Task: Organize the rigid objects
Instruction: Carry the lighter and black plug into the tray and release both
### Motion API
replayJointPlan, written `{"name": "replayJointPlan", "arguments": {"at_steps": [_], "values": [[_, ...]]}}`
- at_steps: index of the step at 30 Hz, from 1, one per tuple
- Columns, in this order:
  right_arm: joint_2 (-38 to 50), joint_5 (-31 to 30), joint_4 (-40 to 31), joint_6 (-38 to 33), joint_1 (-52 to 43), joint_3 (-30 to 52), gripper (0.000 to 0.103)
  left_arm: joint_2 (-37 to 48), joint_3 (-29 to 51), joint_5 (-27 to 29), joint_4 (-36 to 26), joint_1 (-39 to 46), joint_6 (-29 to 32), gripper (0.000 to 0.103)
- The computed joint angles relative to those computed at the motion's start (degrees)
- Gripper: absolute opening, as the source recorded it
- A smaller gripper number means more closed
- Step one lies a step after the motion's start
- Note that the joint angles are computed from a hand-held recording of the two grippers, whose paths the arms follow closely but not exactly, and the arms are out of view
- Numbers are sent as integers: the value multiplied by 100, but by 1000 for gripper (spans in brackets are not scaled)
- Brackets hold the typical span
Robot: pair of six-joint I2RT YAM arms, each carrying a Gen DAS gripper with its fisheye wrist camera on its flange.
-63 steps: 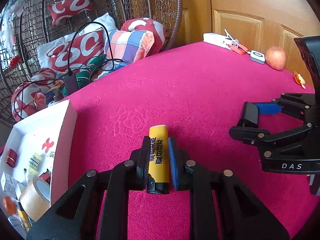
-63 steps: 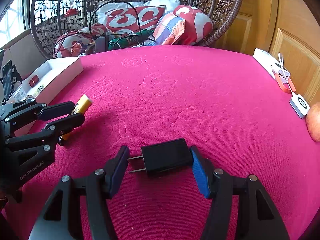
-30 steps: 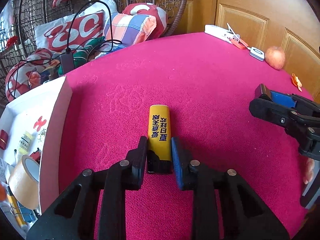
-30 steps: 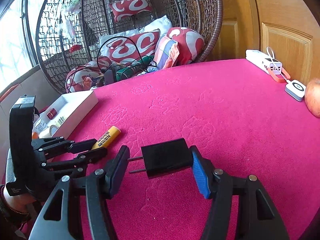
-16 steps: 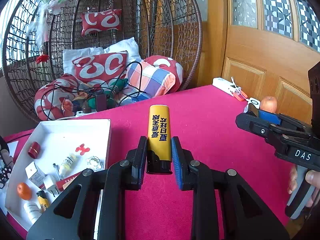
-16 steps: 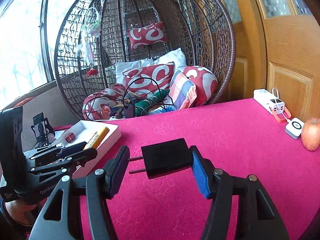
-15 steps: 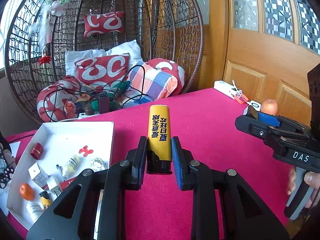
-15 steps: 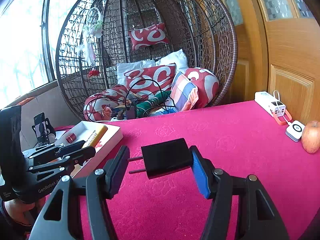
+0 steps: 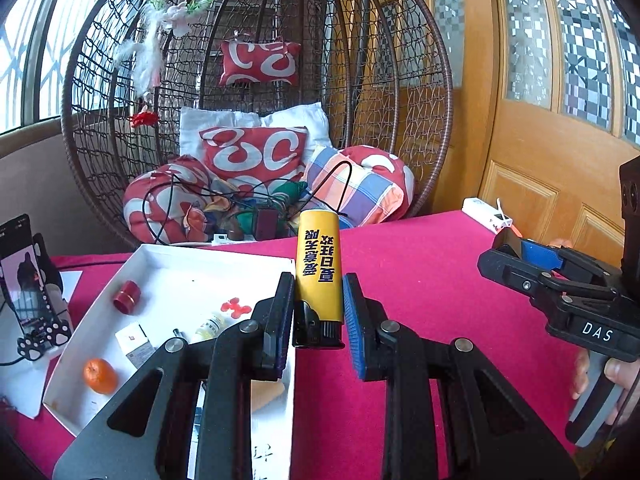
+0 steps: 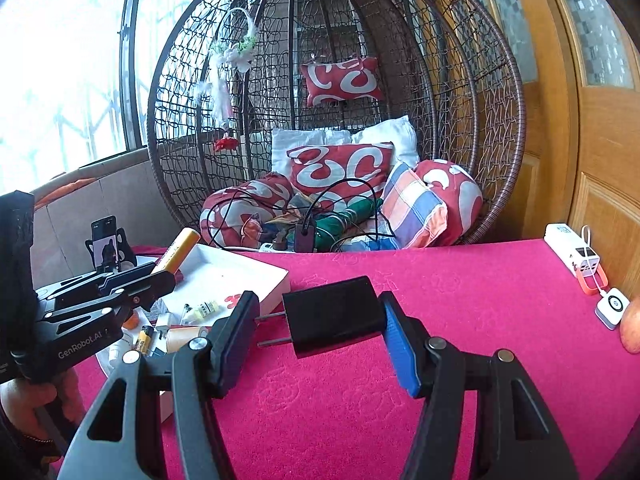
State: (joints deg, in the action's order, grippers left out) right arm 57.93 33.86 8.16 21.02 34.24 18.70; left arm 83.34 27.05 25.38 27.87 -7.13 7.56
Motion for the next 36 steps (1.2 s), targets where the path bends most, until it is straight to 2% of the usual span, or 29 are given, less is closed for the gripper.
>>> {"name": "replayJointPlan", "arguments": {"at_steps": [13, 25, 36], "values": [[1173, -56, 318, -338, 335, 782, 61, 148, 45, 454, 99, 890, -78, 24], [2181, -206, 397, -596, 521, 1503, 61, 671, 410, 689, 109, 1588, -190, 24], [3213, -839, 500, -748, 329, 2330, 61, 1477, 970, 590, 21, 2161, -259, 24]]}}
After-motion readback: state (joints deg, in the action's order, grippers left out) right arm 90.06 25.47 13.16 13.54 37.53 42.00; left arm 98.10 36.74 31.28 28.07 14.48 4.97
